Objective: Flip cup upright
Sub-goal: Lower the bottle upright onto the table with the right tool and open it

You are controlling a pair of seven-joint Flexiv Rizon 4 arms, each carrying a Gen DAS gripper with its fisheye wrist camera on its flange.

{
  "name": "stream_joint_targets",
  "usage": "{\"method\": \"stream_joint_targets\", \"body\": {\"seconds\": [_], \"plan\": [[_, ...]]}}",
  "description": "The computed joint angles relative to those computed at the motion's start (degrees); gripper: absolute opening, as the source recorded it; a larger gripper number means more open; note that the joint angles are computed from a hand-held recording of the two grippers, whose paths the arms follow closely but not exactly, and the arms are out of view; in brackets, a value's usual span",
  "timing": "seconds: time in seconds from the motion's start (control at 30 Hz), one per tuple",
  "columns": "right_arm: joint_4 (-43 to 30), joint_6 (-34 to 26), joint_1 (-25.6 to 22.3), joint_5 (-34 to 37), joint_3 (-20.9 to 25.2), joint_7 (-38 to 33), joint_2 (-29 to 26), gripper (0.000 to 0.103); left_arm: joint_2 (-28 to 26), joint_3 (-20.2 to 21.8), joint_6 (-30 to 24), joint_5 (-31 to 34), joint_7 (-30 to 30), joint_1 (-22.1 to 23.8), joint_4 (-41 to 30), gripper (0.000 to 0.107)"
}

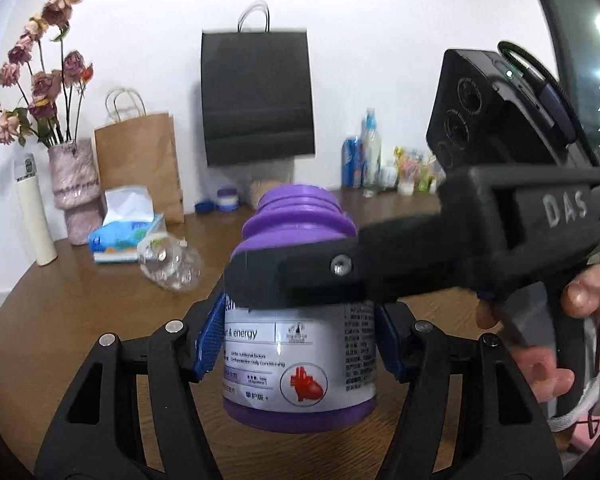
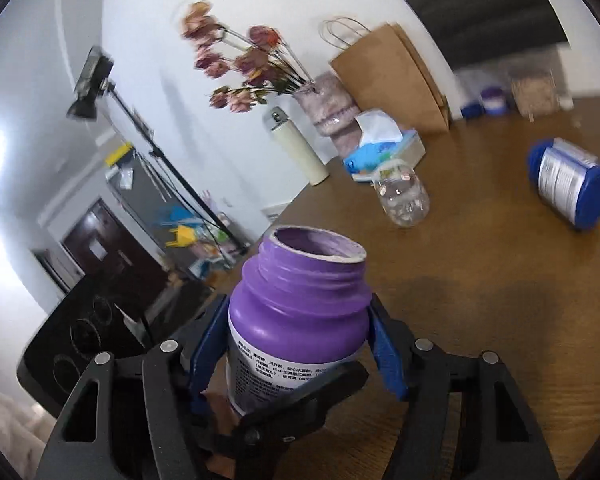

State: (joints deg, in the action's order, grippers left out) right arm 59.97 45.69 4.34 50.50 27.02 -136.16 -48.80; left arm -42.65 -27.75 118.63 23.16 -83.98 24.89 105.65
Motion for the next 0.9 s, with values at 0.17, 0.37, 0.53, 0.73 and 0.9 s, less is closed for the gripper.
{"method": "stream_joint_targets", "body": {"seconds": [0.17,0.37,0.53,0.73,0.9], "plan": [[5.11,13.80,5.29,-5.39,-4.51,-3.66,2.65,0.070,-2.04,-14.36,-18.65,-2.36,3.16,10.77,0.80,0.073],[11.41,30.53,14.11,-19.09,-12.03,-2.82,3.14,0.070,4.31,2.33,-22.33,-9.50,3.32,-2.92,0.50,0.072],[12.57,30.98,13.02,-23.15,-10.78,-0.18,1.81,0.070,6.39,4.22,-24.44,-14.59,4.22,-4.11,3.87,0.074],[14.32,32.08,12.31,-27.84,-10.01,3.96,1.36,0.071,7.95,7.70,-20.97,-18.87,5.40,-6.93,7.26,0.081],[16.88,33.49,9.53,-29.78,-6.64,6.20,3.13,0.077,8.42,9.37,-16.10,-23.25,5.69,-8.45,9.12,0.089]]}}
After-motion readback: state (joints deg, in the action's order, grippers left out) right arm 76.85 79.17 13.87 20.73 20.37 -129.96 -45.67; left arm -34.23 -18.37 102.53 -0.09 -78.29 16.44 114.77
